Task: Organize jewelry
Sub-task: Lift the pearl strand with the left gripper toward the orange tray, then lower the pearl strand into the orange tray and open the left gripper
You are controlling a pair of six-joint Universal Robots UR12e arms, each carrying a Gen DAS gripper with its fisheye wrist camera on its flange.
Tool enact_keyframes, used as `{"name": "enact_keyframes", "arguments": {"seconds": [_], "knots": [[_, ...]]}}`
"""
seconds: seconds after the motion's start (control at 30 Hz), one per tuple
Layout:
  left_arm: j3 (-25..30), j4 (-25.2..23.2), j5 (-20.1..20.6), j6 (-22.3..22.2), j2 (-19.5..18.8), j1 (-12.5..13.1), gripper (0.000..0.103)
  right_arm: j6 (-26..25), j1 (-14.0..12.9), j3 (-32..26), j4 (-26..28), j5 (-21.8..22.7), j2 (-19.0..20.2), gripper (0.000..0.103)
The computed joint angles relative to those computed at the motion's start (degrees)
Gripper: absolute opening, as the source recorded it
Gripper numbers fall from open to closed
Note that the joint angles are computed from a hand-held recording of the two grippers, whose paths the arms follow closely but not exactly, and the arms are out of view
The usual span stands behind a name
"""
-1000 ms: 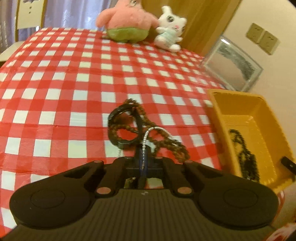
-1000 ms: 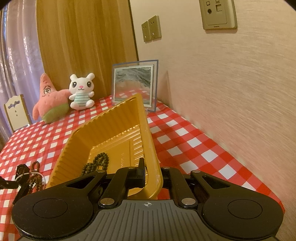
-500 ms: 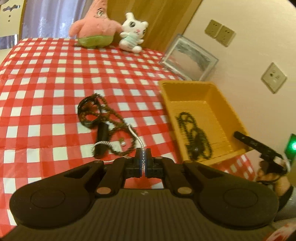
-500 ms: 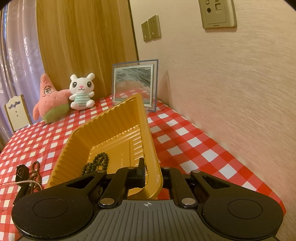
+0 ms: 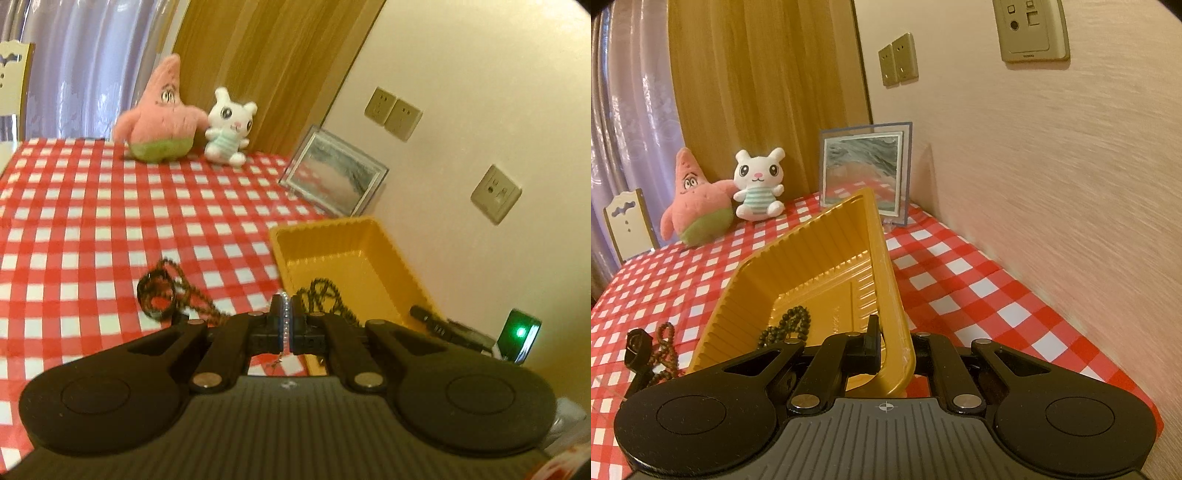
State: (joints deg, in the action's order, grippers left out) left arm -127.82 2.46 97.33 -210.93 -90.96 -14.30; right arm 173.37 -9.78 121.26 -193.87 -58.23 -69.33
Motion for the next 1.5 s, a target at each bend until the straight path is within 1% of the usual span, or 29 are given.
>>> {"name": "enact_keyframes", "arguments": {"seconds": [0.23, 0.33, 0.5, 0.77, 0.97, 1.03, 1.13, 1.17, 1.23, 1.27, 1.4, 1.5], "knots": [[2.1, -0.5, 0.5, 0.2, 0.0, -0.1, 0.002, 0.0, 0.1, -0.1, 0.1, 0.1, -0.1, 0.006], [3.1, -0.4, -0.3, 0.7, -0.6, 0.1, 0.001, 0.0, 0.1, -0.1, 0.1, 0.1, -0.1, 0.006], [5.4, 1.6, -1.7, 2.3, -2.7, 0.0, 0.001, 0.0, 0.3, -0.2, 0.2, 0.1, -0.1, 0.006], [10.5, 7.5, -7.7, 4.9, -7.5, -0.1, 0.001, 0.1, 0.4, -0.2, 0.0, 0.5, -0.2, 0.007], [14.5, 8.6, -13.7, 4.6, -11.5, -0.2, 0.001, 0.0, 0.3, -0.3, 0.2, 0.8, -0.2, 0.007], [15.2, 10.0, -16.2, 4.7, -12.7, -0.1, 0.002, 0.1, 0.3, -0.3, 0.2, 0.8, -0.2, 0.007], [16.0, 11.2, -18.1, 4.3, -14.5, -0.1, 0.002, 0.0, 0.3, -0.3, 0.4, 0.9, -0.2, 0.007], [15.9, 11.6, -18.6, 3.6, -15.1, 0.0, 0.002, -0.1, 0.3, -0.2, 0.5, 0.9, -0.3, 0.007], [15.8, 10.9, -19.3, 1.9, -16.1, 0.3, 0.002, -0.1, 0.3, -0.1, 0.5, 0.9, -0.3, 0.007], [15.6, 9.7, -19.5, 1.1, -16.5, 0.5, 0.002, -0.1, 0.3, -0.1, 0.6, 0.8, -0.3, 0.007], [15.1, 2.3, -17.1, -0.7, -17.5, 0.6, 0.002, -0.1, 0.3, 0.0, 0.7, 0.8, -0.4, 0.007], [14.5, -1.4, -16.3, -1.8, -18.3, 0.8, 0.002, -0.2, 0.3, 0.1, 0.8, 0.8, -0.4, 0.007]]}}
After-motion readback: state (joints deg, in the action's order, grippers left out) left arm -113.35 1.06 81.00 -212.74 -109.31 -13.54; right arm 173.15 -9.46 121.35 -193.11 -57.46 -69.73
